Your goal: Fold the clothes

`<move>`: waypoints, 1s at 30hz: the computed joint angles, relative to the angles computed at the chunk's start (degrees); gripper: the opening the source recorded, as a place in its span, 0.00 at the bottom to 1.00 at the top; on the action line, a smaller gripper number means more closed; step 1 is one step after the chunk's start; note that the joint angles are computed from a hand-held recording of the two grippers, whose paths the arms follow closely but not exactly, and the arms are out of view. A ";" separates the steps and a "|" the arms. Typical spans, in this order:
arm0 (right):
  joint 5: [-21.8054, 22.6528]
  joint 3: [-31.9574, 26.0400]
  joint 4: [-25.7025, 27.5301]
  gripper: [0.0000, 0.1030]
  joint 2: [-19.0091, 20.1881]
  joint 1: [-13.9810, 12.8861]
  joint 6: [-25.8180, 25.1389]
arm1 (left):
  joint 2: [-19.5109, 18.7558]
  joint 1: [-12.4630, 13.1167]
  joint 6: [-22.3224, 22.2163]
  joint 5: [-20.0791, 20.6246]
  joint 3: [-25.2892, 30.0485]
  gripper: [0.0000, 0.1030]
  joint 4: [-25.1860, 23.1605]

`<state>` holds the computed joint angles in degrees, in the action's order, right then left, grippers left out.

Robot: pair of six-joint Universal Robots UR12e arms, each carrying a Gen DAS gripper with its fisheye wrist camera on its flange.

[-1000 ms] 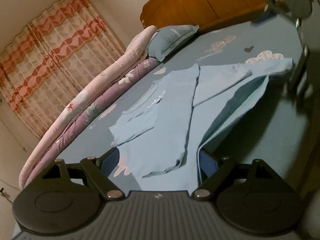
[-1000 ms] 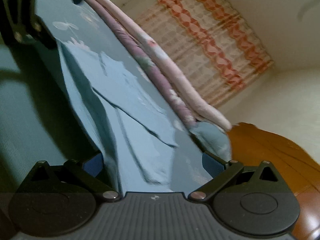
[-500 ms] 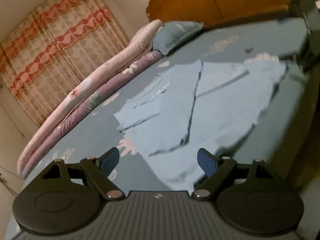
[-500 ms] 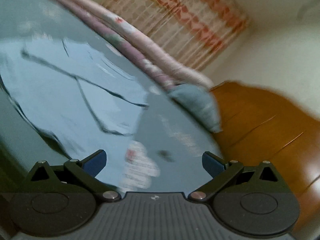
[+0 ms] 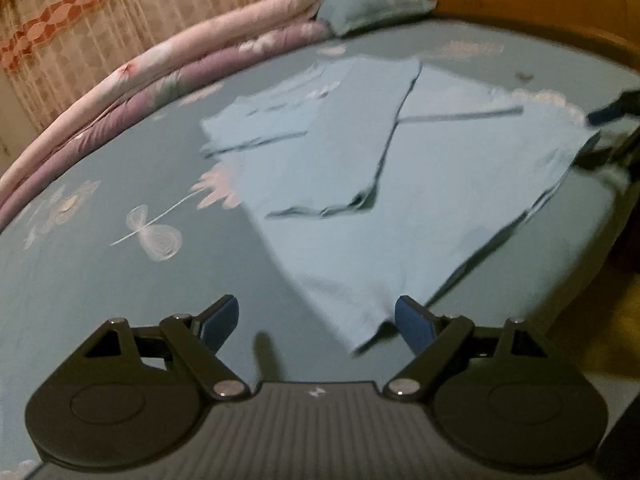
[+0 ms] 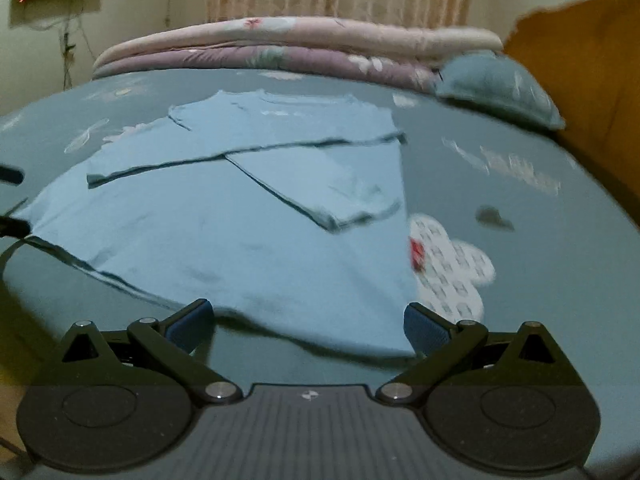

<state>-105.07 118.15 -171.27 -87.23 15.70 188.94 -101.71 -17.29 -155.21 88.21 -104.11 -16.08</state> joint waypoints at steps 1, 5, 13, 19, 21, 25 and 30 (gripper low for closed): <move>0.58 0.23 -0.07 1.00 -0.57 -0.39 0.15 | 0.36 -0.12 0.85 0.79 0.10 0.83 -0.44; 11.09 0.32 -4.52 1.00 -1.43 -3.14 3.01 | 0.34 1.63 -4.38 -11.76 1.76 0.83 -2.76; 17.54 -1.11 -4.43 1.00 0.68 -3.44 4.41 | 0.15 2.76 -11.68 -15.51 2.84 0.83 -13.07; 17.33 0.22 -2.66 1.00 -0.53 -4.02 5.97 | 1.83 3.42 -9.43 -15.03 2.84 0.84 -13.45; 18.73 0.17 -4.33 1.00 -0.32 -4.25 6.79 | 1.52 3.69 -8.95 -18.05 3.00 0.86 -11.63; 19.28 -0.90 -4.90 1.00 0.67 -3.88 7.25 | -0.87 2.95 -5.70 -23.43 5.05 0.86 -14.04; 19.11 -0.75 -3.63 1.00 0.60 -3.70 7.17 | 0.15 2.53 -2.05 -17.30 4.32 0.87 -18.15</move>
